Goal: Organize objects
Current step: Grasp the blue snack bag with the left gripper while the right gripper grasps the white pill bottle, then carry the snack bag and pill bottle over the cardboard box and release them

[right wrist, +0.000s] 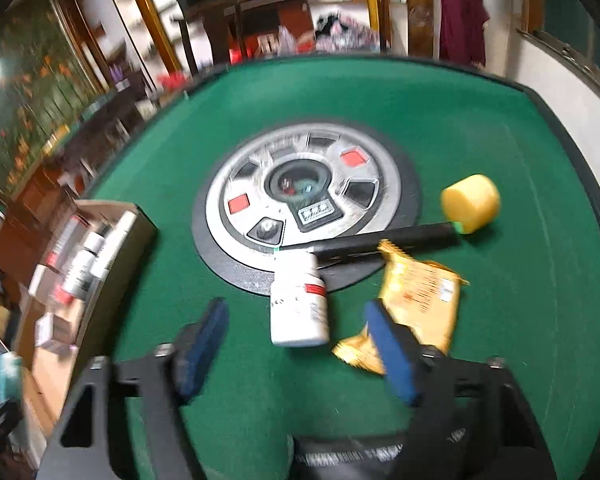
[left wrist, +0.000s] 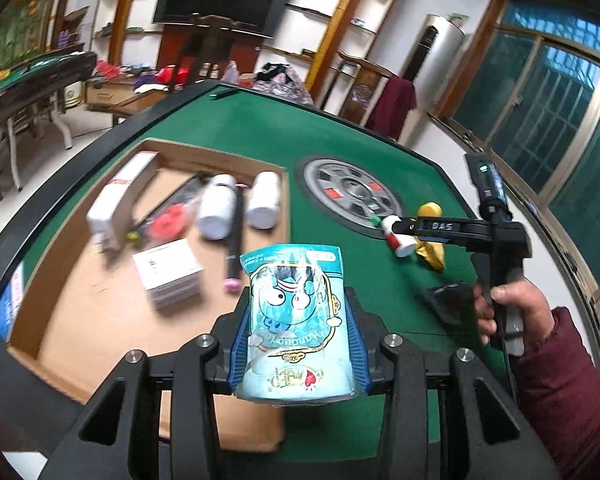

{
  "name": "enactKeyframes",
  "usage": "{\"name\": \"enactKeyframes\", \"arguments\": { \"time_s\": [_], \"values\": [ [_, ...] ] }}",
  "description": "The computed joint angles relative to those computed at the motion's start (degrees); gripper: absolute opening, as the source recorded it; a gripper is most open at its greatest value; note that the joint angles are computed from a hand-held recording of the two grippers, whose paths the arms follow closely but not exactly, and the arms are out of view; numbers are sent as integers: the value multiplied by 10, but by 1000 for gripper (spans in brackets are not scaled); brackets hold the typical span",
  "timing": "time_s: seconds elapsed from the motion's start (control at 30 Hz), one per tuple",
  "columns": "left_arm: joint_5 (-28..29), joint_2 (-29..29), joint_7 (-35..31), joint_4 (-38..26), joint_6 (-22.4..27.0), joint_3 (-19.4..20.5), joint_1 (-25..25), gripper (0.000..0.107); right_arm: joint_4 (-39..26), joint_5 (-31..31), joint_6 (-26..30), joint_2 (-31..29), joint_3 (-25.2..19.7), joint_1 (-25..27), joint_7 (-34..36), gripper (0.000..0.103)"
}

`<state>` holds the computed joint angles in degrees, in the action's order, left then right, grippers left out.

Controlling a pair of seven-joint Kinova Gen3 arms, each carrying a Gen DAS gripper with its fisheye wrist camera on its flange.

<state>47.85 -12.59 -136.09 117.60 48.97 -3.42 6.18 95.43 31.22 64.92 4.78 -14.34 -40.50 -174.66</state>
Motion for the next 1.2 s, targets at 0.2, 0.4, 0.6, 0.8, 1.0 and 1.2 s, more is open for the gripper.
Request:
{"name": "enactKeyframes", "arguments": {
  "time_s": [0.2,0.4,0.6,0.8,1.0,1.2],
  "values": [
    [18,11,-49,14,29,-42,-37,41,-50,-32,41,63,28,2,36,37],
    [37,29,-77,18,49,-51,-81,41,-36,-35,31,49,35,-9,8,37],
    [34,37,-79,17,43,-46,-114,41,12,-29,-33,-8,13,-10,-57,38],
    [-30,34,-36,10,-19,-26,-118,41,30,-16,-119,-40,-27,-5,-94,38],
    [-114,67,26,-25,-50,-6,-107,41,-28,-17,-167,1,-38,-29,-49,38],
    [-162,121,75,-79,-41,13,-104,41,-111,-55,-185,75,-21,-70,34,38]
  ]
}}
